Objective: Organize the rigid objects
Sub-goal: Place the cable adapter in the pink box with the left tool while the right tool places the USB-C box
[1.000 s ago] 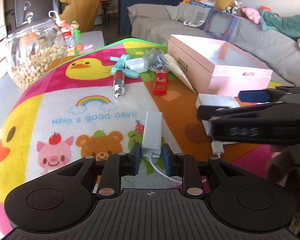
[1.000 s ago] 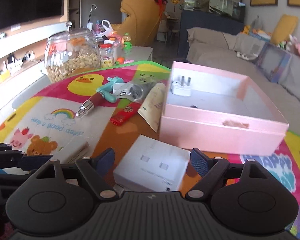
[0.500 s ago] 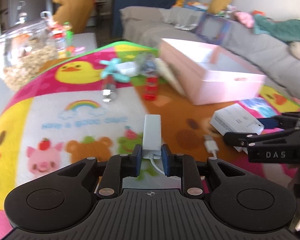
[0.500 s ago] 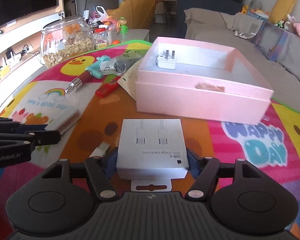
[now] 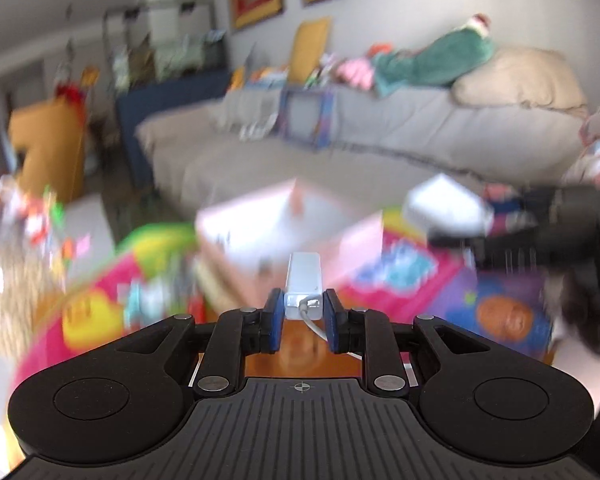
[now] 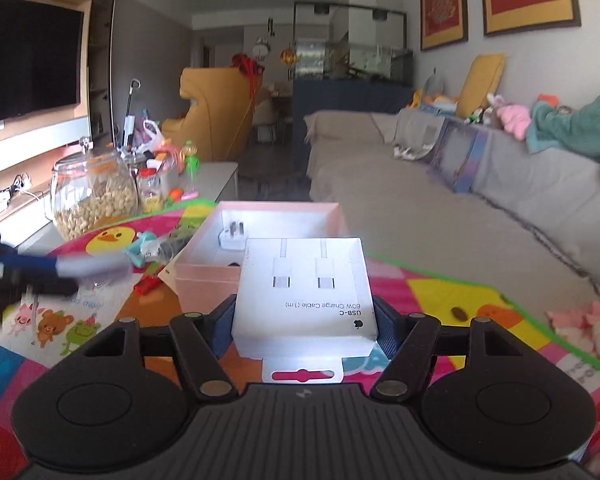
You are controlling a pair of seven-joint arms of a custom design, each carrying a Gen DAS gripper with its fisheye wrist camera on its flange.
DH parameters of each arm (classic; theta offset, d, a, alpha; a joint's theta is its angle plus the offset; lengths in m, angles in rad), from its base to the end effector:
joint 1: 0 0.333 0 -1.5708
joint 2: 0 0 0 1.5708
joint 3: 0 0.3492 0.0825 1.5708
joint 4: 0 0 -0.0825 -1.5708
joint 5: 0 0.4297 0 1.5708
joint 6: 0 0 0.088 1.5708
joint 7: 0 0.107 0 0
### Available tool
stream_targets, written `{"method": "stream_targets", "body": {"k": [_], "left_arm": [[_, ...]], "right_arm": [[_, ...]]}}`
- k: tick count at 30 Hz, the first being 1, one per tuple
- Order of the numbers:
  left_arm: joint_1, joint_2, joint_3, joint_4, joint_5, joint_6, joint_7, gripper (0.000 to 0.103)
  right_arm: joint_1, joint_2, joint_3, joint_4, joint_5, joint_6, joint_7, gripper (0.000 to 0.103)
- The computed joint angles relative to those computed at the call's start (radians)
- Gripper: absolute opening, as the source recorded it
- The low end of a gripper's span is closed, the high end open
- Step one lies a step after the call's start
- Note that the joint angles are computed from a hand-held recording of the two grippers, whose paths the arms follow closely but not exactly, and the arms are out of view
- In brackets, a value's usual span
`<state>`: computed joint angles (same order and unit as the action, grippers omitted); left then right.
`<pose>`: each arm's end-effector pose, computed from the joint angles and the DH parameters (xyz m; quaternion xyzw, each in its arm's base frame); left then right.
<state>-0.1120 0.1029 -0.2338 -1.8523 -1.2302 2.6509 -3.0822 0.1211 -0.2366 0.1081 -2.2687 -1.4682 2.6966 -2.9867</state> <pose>0.6466 -0.1995 0.5459 -0.2277 0.8247 -0.4734 0.2097 0.5197 0.1584 0.5160 -0.5054 0.6784 -0.4251 0.3220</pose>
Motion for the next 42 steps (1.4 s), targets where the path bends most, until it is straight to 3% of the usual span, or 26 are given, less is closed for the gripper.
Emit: {"method": "stream_targets", "body": {"k": [4, 6, 8, 10, 12, 16, 19, 25, 27, 29, 31, 34, 38, 42], "left_arm": [[-0.029, 0.093, -0.05, 0.185, -0.127, 0.103, 0.118, 0.024], [-0.044, 0.183, -0.082, 0.326, -0.175, 0.16, 0.102, 0.025], [-0.072, 0.293, -0.089, 0.476, -0.088, 0.183, -0.069, 0.027], [-0.129, 0.383, -0.036, 0.586, 0.089, 0.177, -0.333, 0.027], [-0.147, 0.424, 0.001, 0.623, 0.197, 0.128, -0.495, 0.026], [-0.034, 0.397, -0.07, 0.525, 0.157, 0.038, -0.492, 0.026], [0.045, 0.335, -0.103, 0.385, 0.123, 0.056, -0.477, 0.026], [0.079, 0.303, -0.025, 0.257, 0.35, 0.013, -0.82, 0.026], [0.076, 0.299, -0.002, 0.225, 0.435, 0.054, -0.88, 0.026], [0.077, 0.295, 0.012, 0.197, 0.498, 0.106, -0.928, 0.026], [0.122, 0.294, -0.018, 0.185, 0.481, 0.126, -0.914, 0.026], [0.173, 0.306, -0.06, 0.194, 0.473, 0.142, -0.915, 0.026], [0.221, 0.345, -0.118, 0.246, 0.455, 0.14, -0.882, 0.026], [0.204, 0.411, -0.133, 0.328, 0.487, 0.118, -0.896, 0.026]], "right_arm": [[-0.004, -0.03, 0.001, -0.036, -0.07, 0.001, 0.068, 0.068], [-0.005, -0.032, -0.005, -0.046, -0.073, 0.001, 0.085, 0.068], [-0.007, -0.027, -0.013, -0.053, -0.047, -0.001, 0.081, 0.068], [-0.01, -0.023, -0.014, -0.058, -0.019, -0.014, 0.07, 0.068], [-0.014, -0.023, -0.013, -0.066, 0.001, -0.029, 0.061, 0.068], [-0.023, 0.001, -0.021, -0.053, 0.055, -0.028, 0.034, 0.068], [-0.031, 0.026, -0.017, -0.013, 0.027, -0.027, 0.052, 0.068], [-0.024, 0.172, -0.048, 0.217, -0.099, -0.002, 0.067, 0.068], [-0.015, 0.246, -0.069, 0.325, -0.157, 0.001, 0.099, 0.069], [0.004, 0.321, -0.086, 0.418, -0.078, -0.031, 0.003, 0.079], [0.026, 0.373, -0.1, 0.472, 0.049, -0.049, -0.109, 0.079], [0.056, 0.409, -0.117, 0.471, 0.131, 0.024, -0.18, 0.079], [0.133, 0.413, -0.127, 0.415, 0.12, 0.024, -0.241, 0.079], [0.172, 0.408, -0.115, 0.364, 0.163, 0.038, -0.354, 0.079]]}}
